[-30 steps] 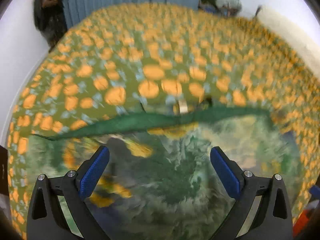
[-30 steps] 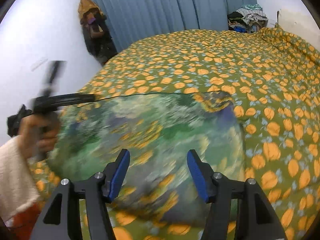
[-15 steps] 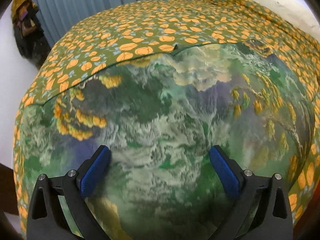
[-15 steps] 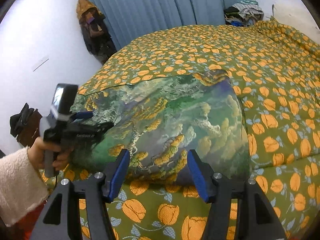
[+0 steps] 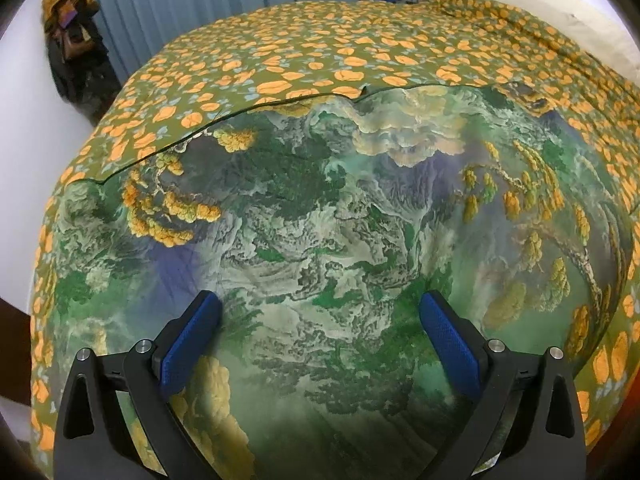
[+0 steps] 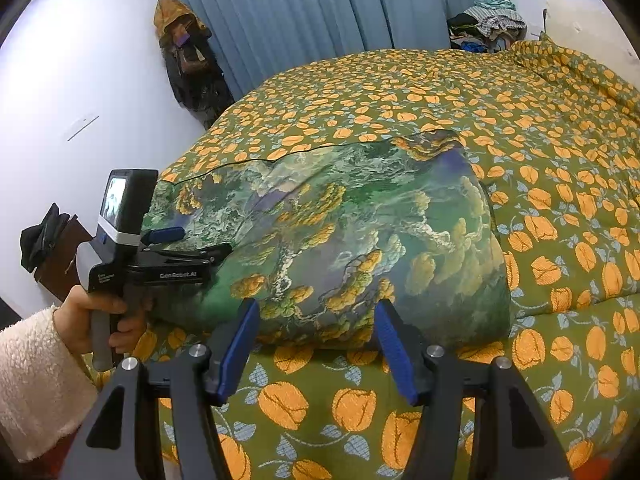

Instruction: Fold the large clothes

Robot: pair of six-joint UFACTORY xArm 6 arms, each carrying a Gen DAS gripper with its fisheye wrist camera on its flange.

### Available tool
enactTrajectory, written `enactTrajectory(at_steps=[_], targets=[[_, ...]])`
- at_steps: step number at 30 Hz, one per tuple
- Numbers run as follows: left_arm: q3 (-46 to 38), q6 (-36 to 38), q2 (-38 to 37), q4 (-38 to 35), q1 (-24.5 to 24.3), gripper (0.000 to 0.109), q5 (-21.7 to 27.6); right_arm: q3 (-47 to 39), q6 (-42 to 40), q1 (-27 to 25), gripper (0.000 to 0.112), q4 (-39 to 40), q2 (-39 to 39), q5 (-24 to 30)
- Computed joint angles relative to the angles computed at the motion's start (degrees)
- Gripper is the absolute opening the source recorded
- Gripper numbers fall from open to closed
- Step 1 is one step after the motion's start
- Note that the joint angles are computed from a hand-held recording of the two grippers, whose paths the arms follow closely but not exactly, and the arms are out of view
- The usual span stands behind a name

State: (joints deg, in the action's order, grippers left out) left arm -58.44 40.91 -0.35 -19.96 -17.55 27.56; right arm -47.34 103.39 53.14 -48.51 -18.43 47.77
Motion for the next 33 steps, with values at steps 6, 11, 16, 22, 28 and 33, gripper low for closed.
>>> enactTrajectory(at_steps=[6, 11, 16, 22, 28, 33], targets=[[1.32, -0.07, -0.96, 0.07, 0.12, 0.1, -0.56, -0.52, 0.28, 0.81, 0.061, 0.26, 0.64, 0.29], [3.44, 0.61, -2.9, -1.55, 0.59, 0.1, -0.46, -0.75, 0.68, 1.41, 0.061, 0.24, 0.75, 1.0], [8.22, 4.21, -7.15, -2.49, 0.54, 0.1, -0.8, -0.38, 2.05, 2.63, 0.061, 0.04, 0.15, 2.77], [12.93, 5.99, -10.72, -2.12, 0.21, 0.1, -2.74, 1.8, 3.53, 3.21, 0.061, 1.6, -1.69, 4.58], [11.21, 11.49, -15.63, -6.56, 2.57, 0.101, 7.36, 9.18, 13.43, 4.17, 0.071, 4.84, -8.61, 10.65], [3.63, 11.75, -11.29, -15.57, 1.61, 0.101, 12.26, 21.24, 29.1, -2.69, 0.076, -2.78, -17.33, -2.44]])
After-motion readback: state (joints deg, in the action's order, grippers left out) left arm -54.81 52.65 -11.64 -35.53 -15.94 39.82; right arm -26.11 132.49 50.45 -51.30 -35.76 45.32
